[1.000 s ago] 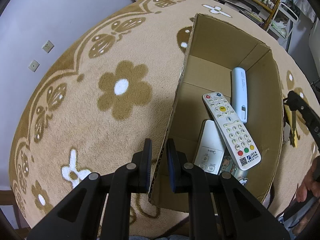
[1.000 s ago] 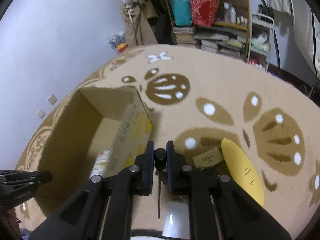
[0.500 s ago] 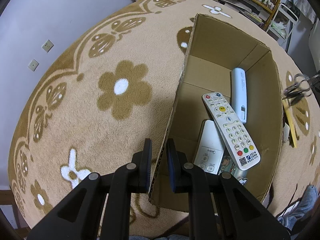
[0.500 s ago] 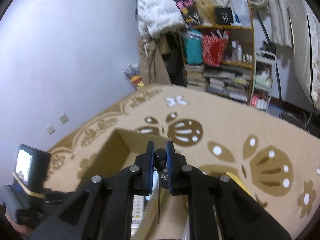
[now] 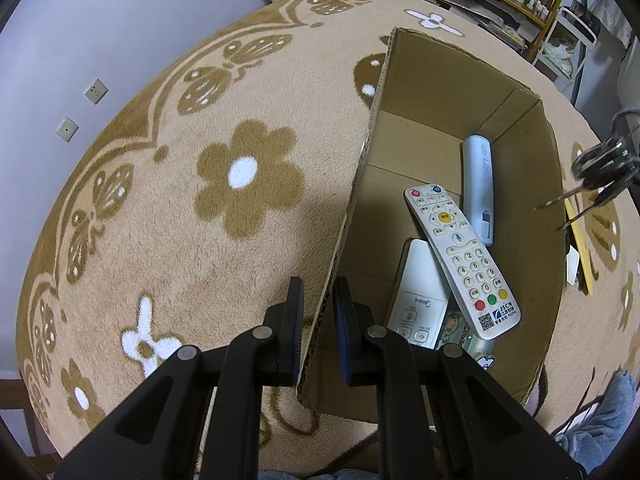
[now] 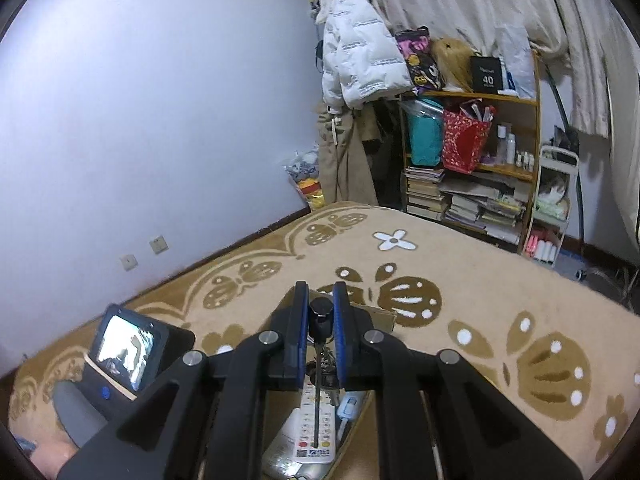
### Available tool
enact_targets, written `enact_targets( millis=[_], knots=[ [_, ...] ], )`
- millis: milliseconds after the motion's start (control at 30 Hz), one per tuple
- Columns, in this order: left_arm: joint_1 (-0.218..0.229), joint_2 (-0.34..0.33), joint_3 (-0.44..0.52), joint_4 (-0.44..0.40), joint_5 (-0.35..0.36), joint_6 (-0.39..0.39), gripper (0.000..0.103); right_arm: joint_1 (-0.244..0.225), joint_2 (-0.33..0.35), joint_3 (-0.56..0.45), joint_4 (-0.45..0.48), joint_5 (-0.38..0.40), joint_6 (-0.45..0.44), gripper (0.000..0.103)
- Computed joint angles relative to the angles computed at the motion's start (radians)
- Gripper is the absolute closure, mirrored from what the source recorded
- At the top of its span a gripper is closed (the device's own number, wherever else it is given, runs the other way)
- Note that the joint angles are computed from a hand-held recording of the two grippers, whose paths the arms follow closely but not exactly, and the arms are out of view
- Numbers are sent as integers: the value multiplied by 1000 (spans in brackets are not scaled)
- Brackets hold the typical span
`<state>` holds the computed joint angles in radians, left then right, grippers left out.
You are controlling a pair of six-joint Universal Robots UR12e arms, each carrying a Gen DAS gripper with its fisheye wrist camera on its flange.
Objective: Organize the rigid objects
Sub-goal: 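Carry the keys with the right tool and release them into the box, then move the right tool back to the pile and grasp the white square card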
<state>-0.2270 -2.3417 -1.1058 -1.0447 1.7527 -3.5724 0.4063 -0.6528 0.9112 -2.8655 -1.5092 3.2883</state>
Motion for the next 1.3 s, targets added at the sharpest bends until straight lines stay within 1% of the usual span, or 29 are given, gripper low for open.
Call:
enact_targets(
  millis=[100,233,333,700,833,1100,1167,1200,1233,1267,1300],
  knots=[
    [0,2,-3,3,-4,-1,88,-1,8,-10,36,20,4,90],
    [1,3,-4,3,-5,-2,89,1,26,-31,95,13,-5,90],
    [1,3,-4,4,-7,-3,88,-1,41,-48,140,26,5,90],
    [1,3,-4,4,-7,-2,88,-11,78,-80,253,35,41,90],
    [1,3,-4,4,-6,-1,88,-17,85,-85,279,53,56,90],
    [1,3,-3,3,-5,-1,88,-13,84,-86,293,37,40,88],
    [1,3,-4,4,-6,1,88,-15,78,-75,276,37,44,85],
    [1,3,-5,5,-6,1,88,-16,77,-75,272,34,47,80],
    [1,3,-5,5,-6,1,88,-17,72,-66,261,26,55,72],
    [1,3,-5,5,-6,0,88,-18,69,-63,257,21,62,66],
    [1,3,-5,5,-6,0,88,-19,66,-58,253,16,71,56]
  ],
)
